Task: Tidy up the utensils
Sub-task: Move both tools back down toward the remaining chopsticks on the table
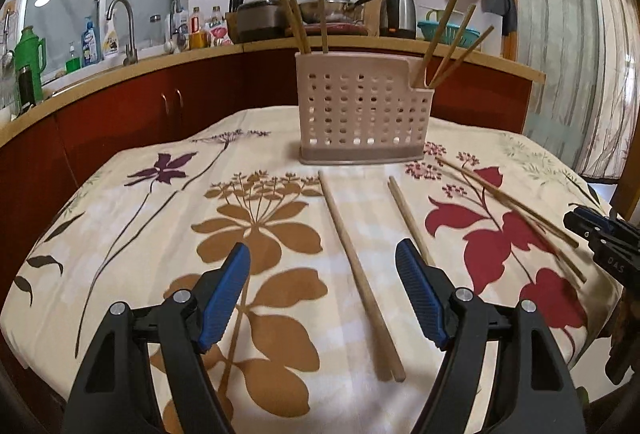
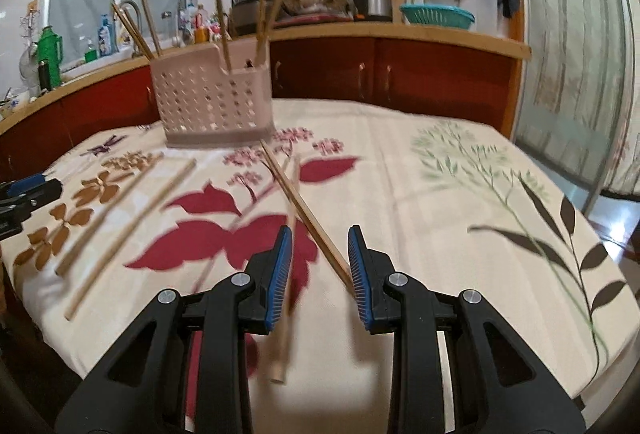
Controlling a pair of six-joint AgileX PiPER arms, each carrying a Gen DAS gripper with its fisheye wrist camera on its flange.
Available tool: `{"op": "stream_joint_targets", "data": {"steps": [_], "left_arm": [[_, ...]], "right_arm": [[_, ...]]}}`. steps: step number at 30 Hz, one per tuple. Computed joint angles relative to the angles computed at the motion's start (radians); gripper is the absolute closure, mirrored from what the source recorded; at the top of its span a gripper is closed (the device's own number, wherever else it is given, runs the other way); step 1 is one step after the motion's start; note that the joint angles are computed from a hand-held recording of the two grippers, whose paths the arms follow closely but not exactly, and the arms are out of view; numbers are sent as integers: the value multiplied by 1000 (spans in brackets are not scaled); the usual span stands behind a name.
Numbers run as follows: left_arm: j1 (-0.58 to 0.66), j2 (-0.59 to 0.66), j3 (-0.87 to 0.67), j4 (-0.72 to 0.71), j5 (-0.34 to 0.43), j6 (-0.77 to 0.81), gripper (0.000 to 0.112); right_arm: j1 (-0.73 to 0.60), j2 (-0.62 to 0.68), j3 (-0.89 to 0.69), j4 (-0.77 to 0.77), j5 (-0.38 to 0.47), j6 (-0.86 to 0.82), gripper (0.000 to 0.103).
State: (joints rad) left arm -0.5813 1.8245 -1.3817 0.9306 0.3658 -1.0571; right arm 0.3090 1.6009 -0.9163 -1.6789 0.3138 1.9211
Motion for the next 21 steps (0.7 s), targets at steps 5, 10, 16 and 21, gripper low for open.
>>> {"op": "stream_joint_targets", "data": {"steps": [5,10,16,21], "left_arm": [[-4,8,2,7,3,-4,39],[-5,20,0,-33,5,25,39],[-5,23,9,-82,-3,69,39],[-9,20,21,-95,-8,85,39]], "right_arm": [[-20,16,13,-1,-5,8,74],[-28,35,13,36,-10,-24,75],[0,36,28,11,33,-14,89],[10,29,26,9,27,-16,96]]}}
